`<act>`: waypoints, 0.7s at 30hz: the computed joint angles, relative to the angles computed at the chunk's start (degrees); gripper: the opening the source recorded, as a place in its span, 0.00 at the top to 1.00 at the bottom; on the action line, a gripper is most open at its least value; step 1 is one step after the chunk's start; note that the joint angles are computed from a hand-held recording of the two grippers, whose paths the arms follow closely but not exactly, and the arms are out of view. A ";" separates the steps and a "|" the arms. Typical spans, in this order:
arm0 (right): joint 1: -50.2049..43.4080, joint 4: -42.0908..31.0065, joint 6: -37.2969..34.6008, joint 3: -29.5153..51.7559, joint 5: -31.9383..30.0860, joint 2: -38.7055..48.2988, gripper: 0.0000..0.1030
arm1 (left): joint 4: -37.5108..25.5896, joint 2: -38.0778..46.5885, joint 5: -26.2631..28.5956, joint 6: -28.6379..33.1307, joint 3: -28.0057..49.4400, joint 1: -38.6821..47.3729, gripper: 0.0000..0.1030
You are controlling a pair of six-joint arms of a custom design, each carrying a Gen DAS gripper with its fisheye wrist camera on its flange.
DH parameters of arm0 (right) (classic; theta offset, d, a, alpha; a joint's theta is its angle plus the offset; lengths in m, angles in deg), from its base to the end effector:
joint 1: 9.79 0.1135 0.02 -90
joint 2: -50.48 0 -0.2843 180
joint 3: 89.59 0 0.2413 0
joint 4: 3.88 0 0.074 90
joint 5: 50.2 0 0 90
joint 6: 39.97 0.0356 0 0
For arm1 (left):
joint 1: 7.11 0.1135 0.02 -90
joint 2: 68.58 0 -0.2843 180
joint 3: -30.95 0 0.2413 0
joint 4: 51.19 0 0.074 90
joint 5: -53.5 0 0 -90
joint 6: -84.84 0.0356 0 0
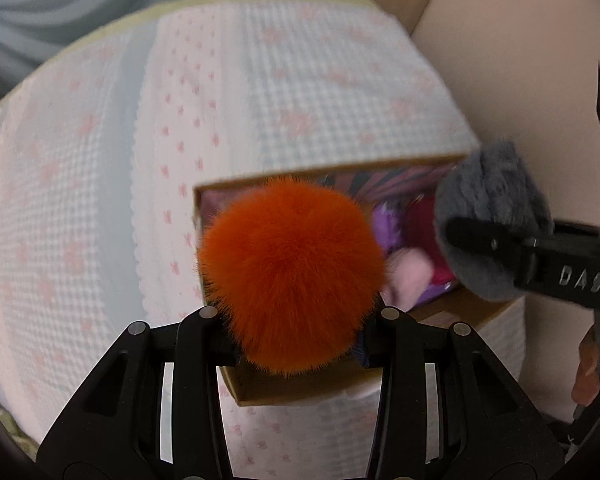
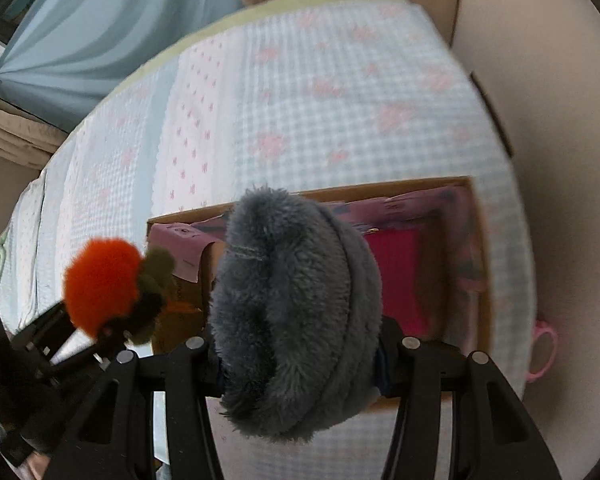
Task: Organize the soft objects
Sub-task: 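Carry the pompom and grey item over the box with both tools, then open both tools to release the pompom and grey item into the box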
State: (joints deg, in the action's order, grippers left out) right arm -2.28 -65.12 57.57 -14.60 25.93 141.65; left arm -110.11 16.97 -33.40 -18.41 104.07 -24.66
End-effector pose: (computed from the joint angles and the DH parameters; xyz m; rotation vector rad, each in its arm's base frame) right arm 0.2777 0.0452 0.2245 -0.0385 2.9303 0.3956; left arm 0.2555 -0.0828 0.2412 0.1190 2.8330 -0.1976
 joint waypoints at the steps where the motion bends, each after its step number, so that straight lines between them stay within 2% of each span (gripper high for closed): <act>1: 0.01 0.71 -0.12 -0.09 -0.61 1.22 0.53 | 0.91 1.55 -0.16 0.11 -0.80 -0.21 0.66; 6: -0.40 3.15 0.16 -0.33 -2.99 6.81 0.51 | 3.33 5.49 -0.36 -0.24 -3.21 -0.34 0.65; 8: -1.05 4.30 0.91 -0.15 -3.92 8.53 0.42 | 3.26 6.48 -1.03 -0.99 -2.96 -0.52 0.50; 9: -1.52 5.03 1.58 -0.28 -4.43 9.01 0.38 | 3.01 6.94 -0.84 -1.11 -2.50 -0.18 0.24; 10: -2.04 5.67 2.25 -0.28 -4.80 9.36 0.25 | 2.80 7.02 -0.24 -1.52 -2.22 0.04 0.00; 11: -2.52 6.08 2.81 -0.07 -4.32 9.71 0.11 | 2.80 7.00 0.90 -1.70 -2.07 0.30 0.00; 13: -3.06 5.34 2.54 0.98 -3.34 10.40 0.01 | 2.65 6.27 2.80 -1.83 -2.00 0.23 0.00; 21: -4.33 3.17 -1.72 0.75 -0.22 8.55 0.01 | -0.79 3.46 2.25 -1.73 -1.24 -2.07 0.00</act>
